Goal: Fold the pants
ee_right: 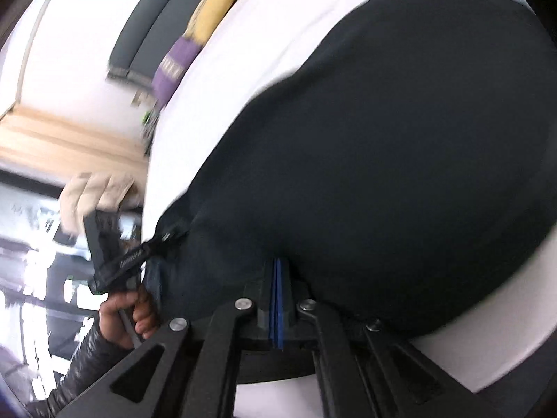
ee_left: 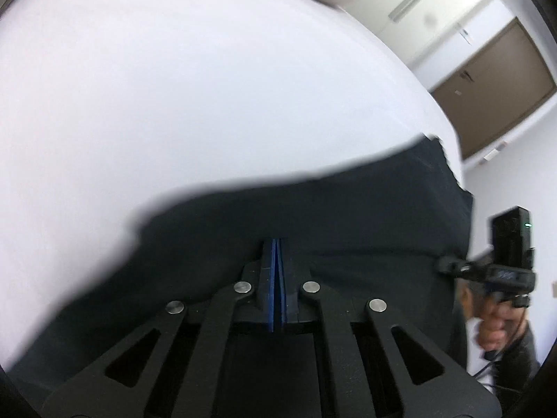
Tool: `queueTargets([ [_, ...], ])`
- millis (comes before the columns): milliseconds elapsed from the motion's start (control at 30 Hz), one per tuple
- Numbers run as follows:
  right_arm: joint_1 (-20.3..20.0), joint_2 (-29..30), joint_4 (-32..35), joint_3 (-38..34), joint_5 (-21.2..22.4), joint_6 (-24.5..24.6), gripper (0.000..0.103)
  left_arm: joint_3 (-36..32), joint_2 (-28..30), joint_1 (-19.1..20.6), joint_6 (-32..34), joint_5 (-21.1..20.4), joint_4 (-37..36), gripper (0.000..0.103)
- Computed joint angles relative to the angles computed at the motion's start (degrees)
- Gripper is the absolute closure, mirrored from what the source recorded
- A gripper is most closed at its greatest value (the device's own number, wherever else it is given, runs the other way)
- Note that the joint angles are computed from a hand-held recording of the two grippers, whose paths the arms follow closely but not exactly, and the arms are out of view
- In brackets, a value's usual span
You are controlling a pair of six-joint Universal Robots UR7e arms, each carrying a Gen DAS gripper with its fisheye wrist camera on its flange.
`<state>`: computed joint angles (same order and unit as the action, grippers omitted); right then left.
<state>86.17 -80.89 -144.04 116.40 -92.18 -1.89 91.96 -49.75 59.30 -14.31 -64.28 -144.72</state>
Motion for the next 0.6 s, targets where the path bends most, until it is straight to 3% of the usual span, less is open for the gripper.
queueTargets([
  [100, 1.12, -0.30, -0.18, -1.28, -2.96, 0.32, 0.101, -1.31, -0.73, 0.60, -2.09, 4.30, -2.49, 0.100],
  [167, 2.50, 0.47, 0.00, -2.18, -2.56, -0.28, 0.101, -1.22, -1.74, -0.06, -2.34, 6.27, -4.97, 0.100],
  [267, 4.24, 3.98, 0.41, -4.15, 2.23, -1.52, 0.101, -1.11, -1.83, -1.70, -0.63, 4.58, -6.27, 0.100],
  [367, 5.45, 9.99, 4.01, -7.99, 6.65, -2.10, 0.101, -3.17, 1.48, -3.00, 1.01, 1.94, -2.62, 0.100],
  [433, 5.01, 12.88, 6.49, -9.84, 7.35, -2.70, 0.101, -4.59, 4.14, -3.11, 0.48, 1.69, -0.30, 0.100],
  [500, 4.44, 15.43, 8.24, -11.20, 5.37, 0.37, 0.103, -5.26, 6.08, -2.99, -0.54, 2.73, 1.05, 0.100],
  [600, 1.47, 14.63, 5.04, -10.45, 7.55, 0.21, 0.103, -3.95, 5.94, -2.28, -1.06, 1.50, -2.97, 0.100],
])
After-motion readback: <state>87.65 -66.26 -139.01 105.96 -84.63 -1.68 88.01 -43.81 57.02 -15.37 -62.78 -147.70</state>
